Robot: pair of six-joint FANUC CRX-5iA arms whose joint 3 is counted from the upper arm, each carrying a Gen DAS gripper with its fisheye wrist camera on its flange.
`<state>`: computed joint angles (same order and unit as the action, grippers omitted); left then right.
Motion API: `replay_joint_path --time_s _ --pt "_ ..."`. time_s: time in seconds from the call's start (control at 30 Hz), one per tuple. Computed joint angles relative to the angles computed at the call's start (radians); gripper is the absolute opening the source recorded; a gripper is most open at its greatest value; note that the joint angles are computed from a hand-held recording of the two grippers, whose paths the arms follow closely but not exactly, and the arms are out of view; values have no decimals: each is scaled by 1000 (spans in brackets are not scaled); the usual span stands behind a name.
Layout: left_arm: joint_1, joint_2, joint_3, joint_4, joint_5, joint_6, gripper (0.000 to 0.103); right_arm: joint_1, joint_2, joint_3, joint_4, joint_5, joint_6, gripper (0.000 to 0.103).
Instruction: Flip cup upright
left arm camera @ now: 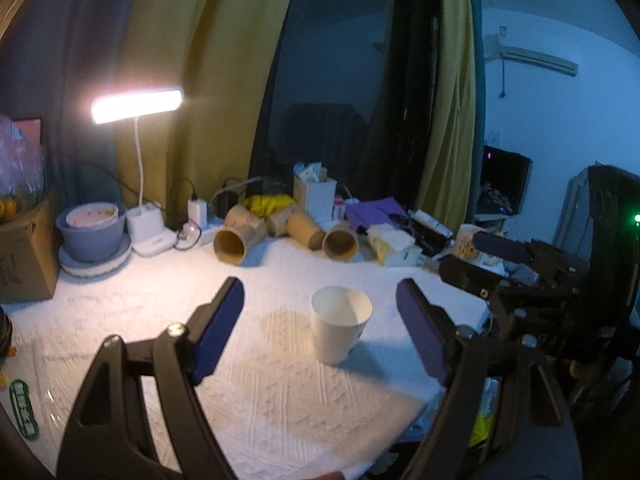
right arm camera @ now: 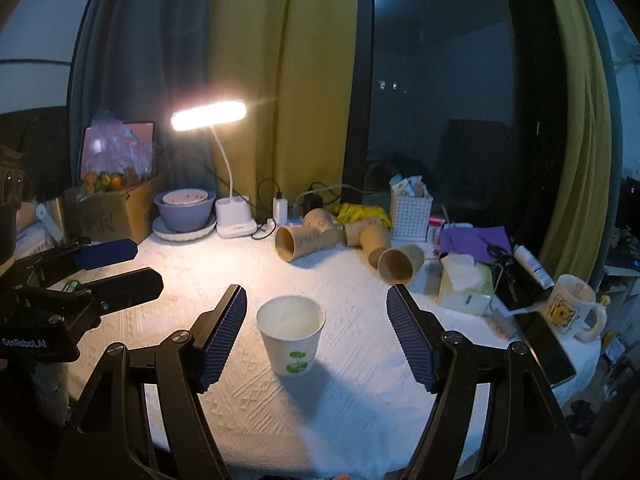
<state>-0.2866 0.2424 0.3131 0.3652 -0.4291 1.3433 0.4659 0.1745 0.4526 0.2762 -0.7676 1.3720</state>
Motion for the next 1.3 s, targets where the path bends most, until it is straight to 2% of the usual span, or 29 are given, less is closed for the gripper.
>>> replay_joint_path --time_s 0.1,0.23,0.37,0.43,0.6,0.73,1.1,1.3 --pt "0 -8 -9 23 18 -30 80 2 -5 0 23 5 -5 76" --pt "-2 -16 -44 158 48 -139 80 5 -20 -12 44 28 -13 76" --pt "-9 -27 -64 206 80 -191 80 6 -26 -12 57 41 -15 76" --pt "-10 -30 -64 185 87 -171 80 6 -28 -16 66 49 -21 76" --pt "-2 -22 -13 35 43 -10 80 4 -27 -17 69 47 -25 76" --pt "-3 -19 8 -25 18 48 80 2 -23 -12 58 39 -21 76" --pt "-8 -18 26 -96 8 112 80 -2 -12 8 35 17 -12 76" --pt "-5 -20 21 -89 10 108 81 -3 -11 8 30 15 -9 76"
